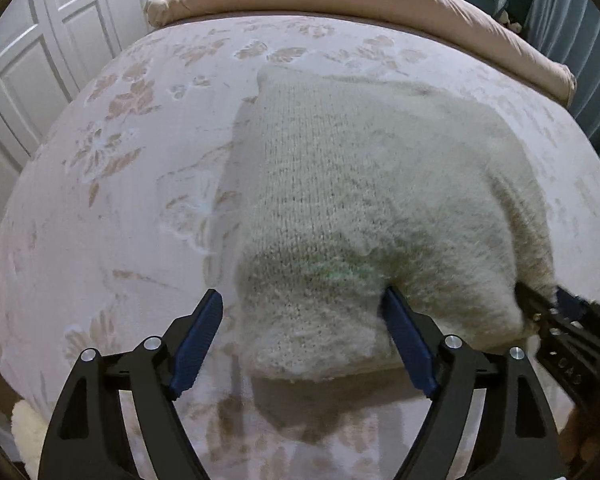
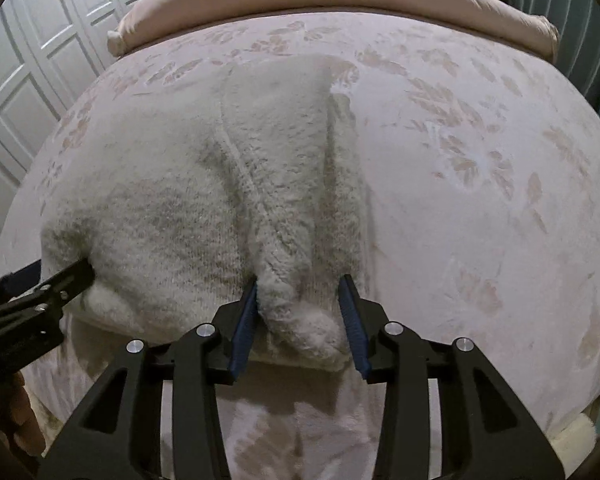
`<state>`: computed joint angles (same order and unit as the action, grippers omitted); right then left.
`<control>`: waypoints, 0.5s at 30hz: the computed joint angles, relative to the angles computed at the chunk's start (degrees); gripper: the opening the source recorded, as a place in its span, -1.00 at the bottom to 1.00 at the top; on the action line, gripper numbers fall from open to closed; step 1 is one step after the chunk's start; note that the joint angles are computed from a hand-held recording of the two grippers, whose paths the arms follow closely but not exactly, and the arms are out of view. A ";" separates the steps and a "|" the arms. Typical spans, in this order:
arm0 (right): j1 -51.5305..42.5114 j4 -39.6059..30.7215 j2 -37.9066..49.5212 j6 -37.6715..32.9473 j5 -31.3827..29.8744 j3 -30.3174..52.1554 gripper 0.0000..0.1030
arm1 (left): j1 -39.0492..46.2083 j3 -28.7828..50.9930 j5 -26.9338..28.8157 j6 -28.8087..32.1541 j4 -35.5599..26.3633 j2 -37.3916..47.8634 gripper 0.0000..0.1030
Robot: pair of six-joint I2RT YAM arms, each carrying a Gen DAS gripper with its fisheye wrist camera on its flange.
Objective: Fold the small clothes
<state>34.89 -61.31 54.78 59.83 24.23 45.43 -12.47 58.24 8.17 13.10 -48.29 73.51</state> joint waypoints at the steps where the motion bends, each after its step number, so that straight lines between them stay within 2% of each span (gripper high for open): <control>1: 0.72 -1.48 -0.11 1.23 0.72 1.53 -0.26 | -0.15 -0.28 -0.38 0.14 0.36 -0.29 0.59; 4: 2.78 -3.58 -2.15 4.84 2.91 3.47 -0.25 | -0.37 -0.30 -1.02 0.28 0.52 -0.64 0.60; 8: -0.55 -0.35 -0.56 1.79 -1.60 -0.49 -0.16 | -0.71 -0.29 -1.39 -0.11 0.24 -0.72 0.62; 13: 6.72 -5.48 -0.33 9.06 3.13 2.72 -0.13 | -1.00 -1.15 -2.56 0.49 -0.45 -3.18 0.62; 15: 10.71 -8.34 -0.64 14.27 5.16 3.76 0.09 | -0.81 -1.71 -2.42 0.39 -0.79 -4.25 0.62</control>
